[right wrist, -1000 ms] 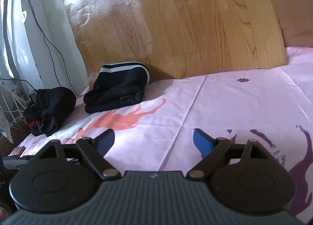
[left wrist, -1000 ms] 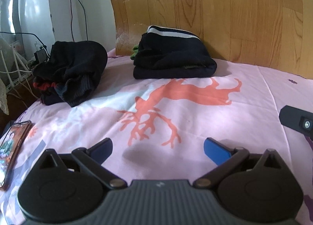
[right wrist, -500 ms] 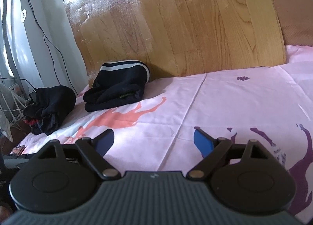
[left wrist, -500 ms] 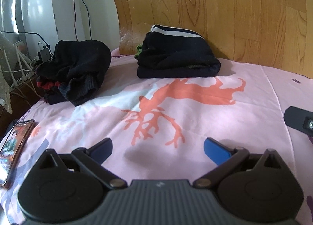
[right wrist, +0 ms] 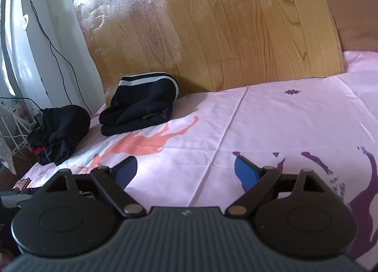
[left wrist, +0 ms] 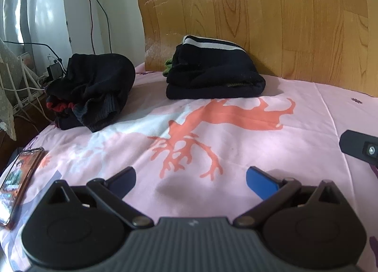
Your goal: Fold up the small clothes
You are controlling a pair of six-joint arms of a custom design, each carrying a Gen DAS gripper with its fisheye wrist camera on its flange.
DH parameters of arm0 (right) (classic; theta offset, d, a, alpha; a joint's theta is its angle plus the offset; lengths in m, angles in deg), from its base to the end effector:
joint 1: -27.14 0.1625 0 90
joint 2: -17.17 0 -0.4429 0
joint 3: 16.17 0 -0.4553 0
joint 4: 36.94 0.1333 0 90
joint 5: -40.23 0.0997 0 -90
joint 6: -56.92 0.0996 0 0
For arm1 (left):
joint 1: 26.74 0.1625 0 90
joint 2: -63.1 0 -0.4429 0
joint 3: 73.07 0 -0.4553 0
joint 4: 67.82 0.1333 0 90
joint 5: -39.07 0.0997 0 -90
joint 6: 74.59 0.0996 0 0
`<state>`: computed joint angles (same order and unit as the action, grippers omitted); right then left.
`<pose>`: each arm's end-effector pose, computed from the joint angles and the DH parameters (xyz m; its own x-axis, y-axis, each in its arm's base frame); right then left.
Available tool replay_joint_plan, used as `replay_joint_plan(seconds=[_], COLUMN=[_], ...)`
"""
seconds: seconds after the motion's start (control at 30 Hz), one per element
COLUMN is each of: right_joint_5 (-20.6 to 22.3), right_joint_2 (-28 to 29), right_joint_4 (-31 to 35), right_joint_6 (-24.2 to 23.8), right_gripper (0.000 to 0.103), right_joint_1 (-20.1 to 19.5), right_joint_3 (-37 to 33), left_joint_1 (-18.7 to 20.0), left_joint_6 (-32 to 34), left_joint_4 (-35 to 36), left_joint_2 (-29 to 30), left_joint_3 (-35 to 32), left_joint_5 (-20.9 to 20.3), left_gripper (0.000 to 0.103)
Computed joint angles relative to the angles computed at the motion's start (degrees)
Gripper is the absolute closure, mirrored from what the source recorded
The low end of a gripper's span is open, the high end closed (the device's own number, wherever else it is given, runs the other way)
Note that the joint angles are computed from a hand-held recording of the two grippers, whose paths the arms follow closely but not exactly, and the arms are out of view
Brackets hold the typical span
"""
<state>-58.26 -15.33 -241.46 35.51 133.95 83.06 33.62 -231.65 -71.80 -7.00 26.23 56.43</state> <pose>0.3140 -0.6294 -0.0101 -0.8400 -0.4036 0.3627 -0.5380 0.5326 -0.6534 -0.0649 -0.5758 0.2540 -0.5499 -0.4109 -0.7271 0.4616 0.5761 -0.6746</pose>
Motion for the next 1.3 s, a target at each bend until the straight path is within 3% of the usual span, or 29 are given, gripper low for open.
replay_joint_plan(seconds=[0.4,0.83,1.07,1.3], right_joint_5=[0.0,1.0,1.3,1.3], right_joint_2=[0.1,-0.7,-0.9,-0.9], right_joint_4=[-0.1,1.8,2.1,2.0], right_joint_6=[0.1,3.0,2.8,2.9], right_gripper=[0.011,0.011,0.011,0.011], right_joint_1=[0.0,-0.7,-0.8,-0.8], right_joint_3=[0.0,0.1,0.2,0.3], left_joint_1=[-0.3,-2.9,-3.7,-4.0], left_joint_6=[2.8,7.2,13.4,14.3], left_joint_4=[-2.8,-8.1,-13.4,-14.4], left_joint_2=[-1.7,-4.1,-4.4,-4.4], left_joint_3=[1.8,2.2,2.7,2.8], left_joint_5=[2.2,-1.0,-3.0,-4.1], left_gripper=[0.000,0.000,0.000,0.000])
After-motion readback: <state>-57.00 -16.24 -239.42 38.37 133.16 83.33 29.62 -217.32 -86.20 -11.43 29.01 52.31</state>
